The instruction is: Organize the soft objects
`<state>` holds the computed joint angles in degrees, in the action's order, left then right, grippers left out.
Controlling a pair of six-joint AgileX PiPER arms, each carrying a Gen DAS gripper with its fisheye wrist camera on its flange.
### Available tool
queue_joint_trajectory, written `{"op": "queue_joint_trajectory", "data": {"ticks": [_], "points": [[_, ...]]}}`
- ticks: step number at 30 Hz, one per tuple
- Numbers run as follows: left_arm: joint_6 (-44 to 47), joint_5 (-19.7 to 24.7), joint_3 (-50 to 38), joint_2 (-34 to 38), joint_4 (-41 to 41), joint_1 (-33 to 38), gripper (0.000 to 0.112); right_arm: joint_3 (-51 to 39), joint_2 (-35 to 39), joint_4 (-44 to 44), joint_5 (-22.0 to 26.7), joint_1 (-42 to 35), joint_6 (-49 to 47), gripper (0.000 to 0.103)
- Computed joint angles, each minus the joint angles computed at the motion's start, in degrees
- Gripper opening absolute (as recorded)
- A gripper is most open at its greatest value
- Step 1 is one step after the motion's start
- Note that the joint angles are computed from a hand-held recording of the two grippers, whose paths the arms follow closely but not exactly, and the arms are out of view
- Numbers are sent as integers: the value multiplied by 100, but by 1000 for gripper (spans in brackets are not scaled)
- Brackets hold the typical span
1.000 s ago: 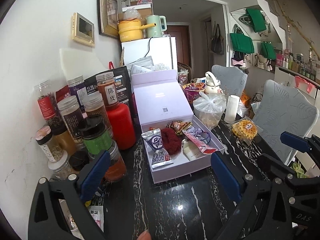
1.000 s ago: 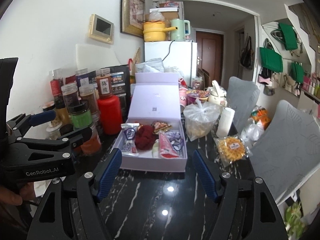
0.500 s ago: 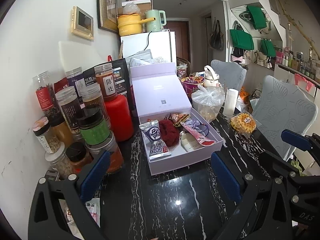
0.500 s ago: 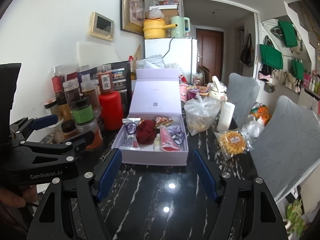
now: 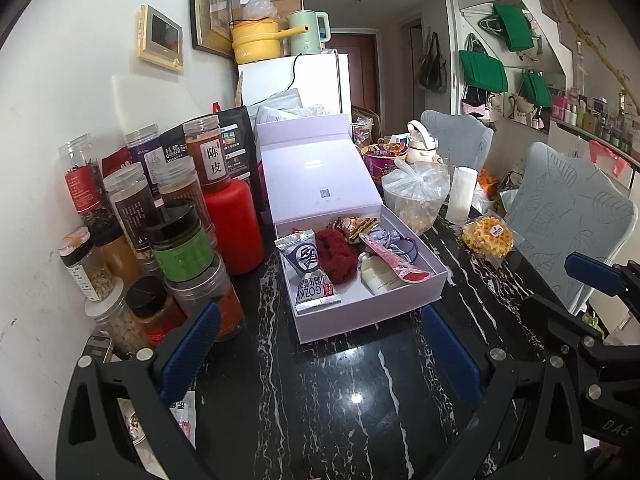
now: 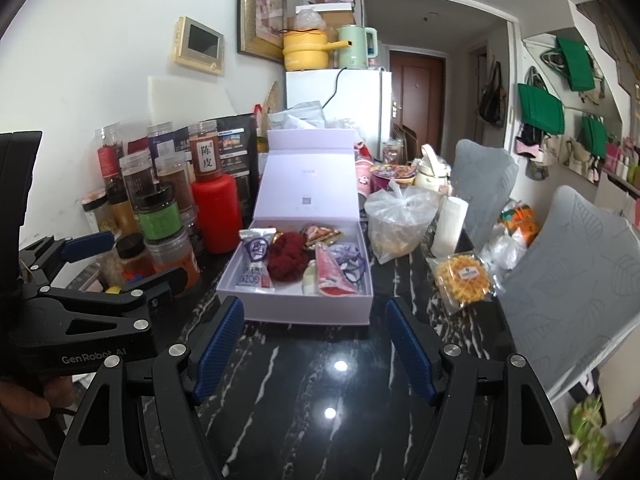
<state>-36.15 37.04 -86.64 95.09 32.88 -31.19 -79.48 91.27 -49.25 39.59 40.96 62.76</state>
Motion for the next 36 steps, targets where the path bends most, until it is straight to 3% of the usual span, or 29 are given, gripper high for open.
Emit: {"op": "queue_joint_trajectory", "data": {"ticks": [36], "points": [[450, 25, 10, 68, -503, 19, 102, 127, -28, 97, 114, -43, 66, 75]]}}
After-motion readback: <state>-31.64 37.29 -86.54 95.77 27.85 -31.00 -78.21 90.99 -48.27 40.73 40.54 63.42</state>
